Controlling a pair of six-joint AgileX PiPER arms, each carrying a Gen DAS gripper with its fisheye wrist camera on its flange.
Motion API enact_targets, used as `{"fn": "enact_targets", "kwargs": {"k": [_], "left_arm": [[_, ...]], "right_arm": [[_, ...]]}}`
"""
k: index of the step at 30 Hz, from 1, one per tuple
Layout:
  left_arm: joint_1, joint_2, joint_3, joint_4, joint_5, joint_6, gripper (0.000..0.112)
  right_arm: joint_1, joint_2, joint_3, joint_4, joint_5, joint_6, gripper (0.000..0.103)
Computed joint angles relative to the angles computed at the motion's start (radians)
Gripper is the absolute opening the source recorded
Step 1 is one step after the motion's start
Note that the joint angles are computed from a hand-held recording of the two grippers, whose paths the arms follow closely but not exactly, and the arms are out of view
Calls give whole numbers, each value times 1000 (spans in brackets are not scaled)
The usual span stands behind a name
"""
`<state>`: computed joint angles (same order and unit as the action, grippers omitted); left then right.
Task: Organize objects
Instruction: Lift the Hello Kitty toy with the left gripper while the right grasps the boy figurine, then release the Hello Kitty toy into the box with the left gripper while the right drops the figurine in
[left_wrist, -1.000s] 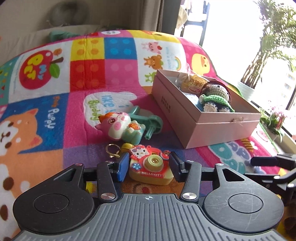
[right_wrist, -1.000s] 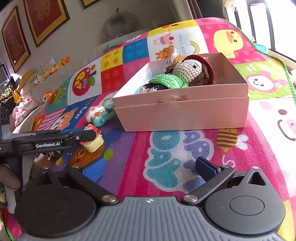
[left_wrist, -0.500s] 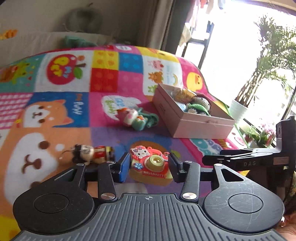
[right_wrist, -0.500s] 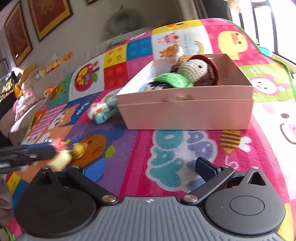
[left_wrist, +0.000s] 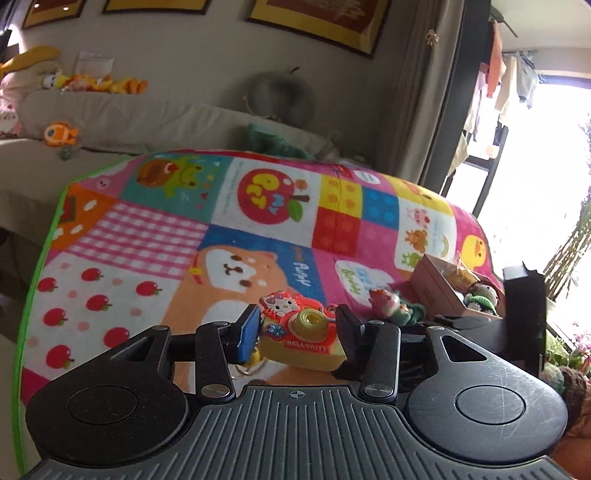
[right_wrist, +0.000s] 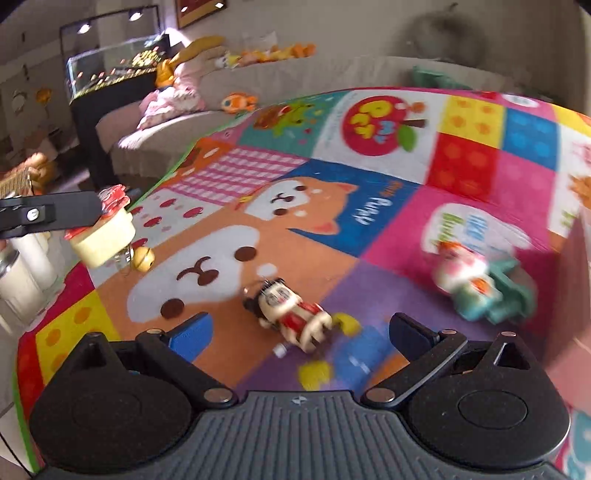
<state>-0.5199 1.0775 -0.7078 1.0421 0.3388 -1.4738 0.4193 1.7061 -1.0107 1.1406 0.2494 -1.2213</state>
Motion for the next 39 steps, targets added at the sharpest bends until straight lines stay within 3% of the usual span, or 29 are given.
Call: {"fn": "enact_targets", "kwargs": {"k": [1,3,4,6,7,11,15,21,24,26,29,32,34,36,37,39], "left_arm": [[6,2,4,-9,-11,9,49],[9,0,16,-10,-24,9,49],[10,3,17,-11,-31,8,49],[3,-5,30,-19,-42,10,49],[-3,-3,29,-29,-49,20,49],[-56,22,9,-79,-54,85,49],[-89,82,-48,-181,-103,176,49],[-151,366,-369,-634,-194,750,49],[-172,579,-648,-781,-157,921,50],[-180,714,-836,-811,-121,925,50],[-186,922,-1109,-815,-70,881,50],[-175,1121,-1405,-992,118,985,50],[-185,1200,-1530,-938,231,984,47],[-216,1223,-1547,-751,277,916,45],[-223,1202,-1496,-674,248,852,45],[-212,1104,-1304,-584,100,700,45]], "right_arm": [[19,29,-37,-100,-7,92,92],[39,68,-97,-300,6,278,67],[41,75,-116,-381,27,351,62],[36,59,-109,-422,51,378,36],[24,35,-84,-395,59,347,29],[-91,-137,99,-157,111,90,30],[-304,-363,284,-100,222,-10,30],[-779,-631,448,16,402,-181,30],[-1025,-659,476,124,530,-307,30],[-1151,-645,487,177,610,-381,30],[-1241,-595,487,218,664,-440,30],[-1259,-548,485,231,663,-464,30],[-1263,-528,486,242,657,-484,30],[-1259,-518,486,253,646,-494,30],[-1249,-516,484,259,633,-492,30],[-1215,-504,475,282,603,-492,30]]}}
